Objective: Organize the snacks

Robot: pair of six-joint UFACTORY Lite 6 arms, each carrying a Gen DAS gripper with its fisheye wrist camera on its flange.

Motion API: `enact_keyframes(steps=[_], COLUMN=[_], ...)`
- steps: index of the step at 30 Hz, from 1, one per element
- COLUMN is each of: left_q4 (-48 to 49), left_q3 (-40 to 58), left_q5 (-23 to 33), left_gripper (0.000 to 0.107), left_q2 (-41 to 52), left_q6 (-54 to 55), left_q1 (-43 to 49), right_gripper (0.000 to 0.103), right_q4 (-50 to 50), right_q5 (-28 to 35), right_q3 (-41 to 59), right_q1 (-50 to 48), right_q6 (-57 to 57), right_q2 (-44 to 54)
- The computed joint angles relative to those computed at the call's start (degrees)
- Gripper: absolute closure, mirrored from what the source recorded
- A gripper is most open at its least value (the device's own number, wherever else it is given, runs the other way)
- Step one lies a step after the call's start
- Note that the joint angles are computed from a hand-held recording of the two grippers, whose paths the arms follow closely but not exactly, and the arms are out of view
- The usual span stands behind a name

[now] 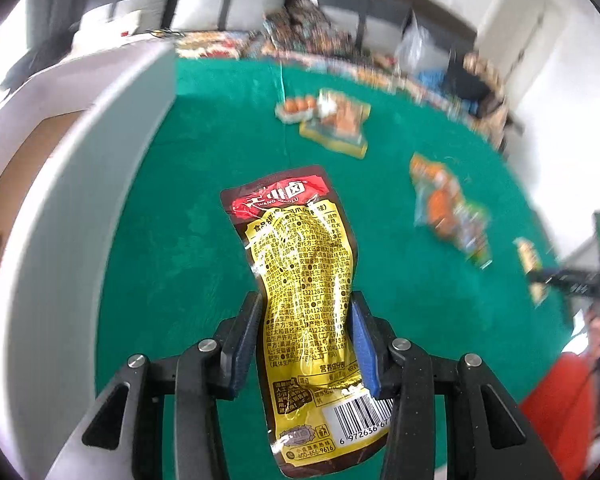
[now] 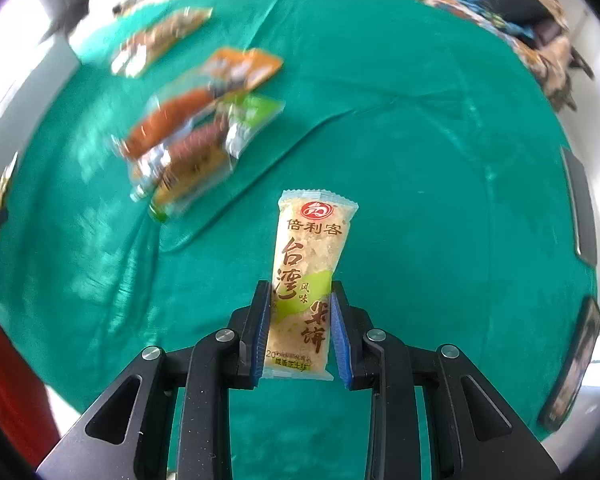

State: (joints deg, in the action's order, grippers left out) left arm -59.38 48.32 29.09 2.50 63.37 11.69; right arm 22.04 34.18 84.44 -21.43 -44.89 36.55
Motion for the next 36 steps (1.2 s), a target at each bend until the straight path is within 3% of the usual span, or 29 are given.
enact_keyframes(steps=[4, 8, 12, 16, 17, 18, 19, 20, 25, 30, 33, 36], left_q4=[2.4, 6.0, 12.2, 18.0, 17.9, 17.9, 17.2, 16.1, 10.2, 5.6, 4.9, 5.5], left_q3=[4.4, 15.6, 26.9, 32.0, 32.5, 33.0, 32.4, 31.1, 22.9, 11.0, 3.1, -2.5], left_q5=[12.0, 19.5, 18.6, 12.2, 11.5, 11.3, 10.5, 9.6, 10.2, 17.4, 20.3, 17.4], left_gripper=[0.064, 0.064, 0.062, 0.052, 0.04, 0.027, 0.023, 0.022, 0.021, 0.021, 0.018, 0.009], left_q2=[-6.5, -2.0, 6.5, 12.5, 14.0, 15.2, 15.4, 15.0, 10.5, -2.6, -13.4, -21.2], left_q6=[-0.5, -1.0, -2.8, -3.4, -3.0, -3.0, -2.4, -1.1, 5.0, 8.5, 7.0, 2.3], left_q1=[12.6, 26.9, 37.3, 43.5, 44.8, 46.1, 47.2, 48.1, 50.3, 46.0, 37.4, 23.7], right_gripper=[0.074, 0.074, 0.073, 0.072, 0.068, 0.049, 0.037, 0.032, 0.033, 0.033, 0.033, 0.033], right_q4=[9.8, 17.5, 22.7, 20.8, 19.8, 19.6, 21.1, 21.9, 29.2, 26.4, 34.3, 43.3], right_q5=[7.8, 14.6, 18.3, 19.0, 19.2, 18.4, 16.6, 14.6, 3.8, -5.8, -14.5, -16.3], right_q3=[-1.2, 3.2, 15.2, 37.6, 43.6, 47.9, 49.8, 49.3, 23.1, -6.9, -24.9, -32.7], right_q1=[1.4, 14.2, 31.8, 47.6, 50.4, 52.8, 54.7, 55.9, 53.5, 37.8, 25.4, 11.2], right_q6=[-4.4, -1.4, 5.4, 15.6, 18.1, 19.5, 19.8, 19.6, 6.3, -11.7, -29.7, -47.3], right_q2=[-7.4, -12.0, -10.1, 2.9, 6.9, 10.2, 12.4, 13.0, -0.5, -12.4, -18.7, -19.2])
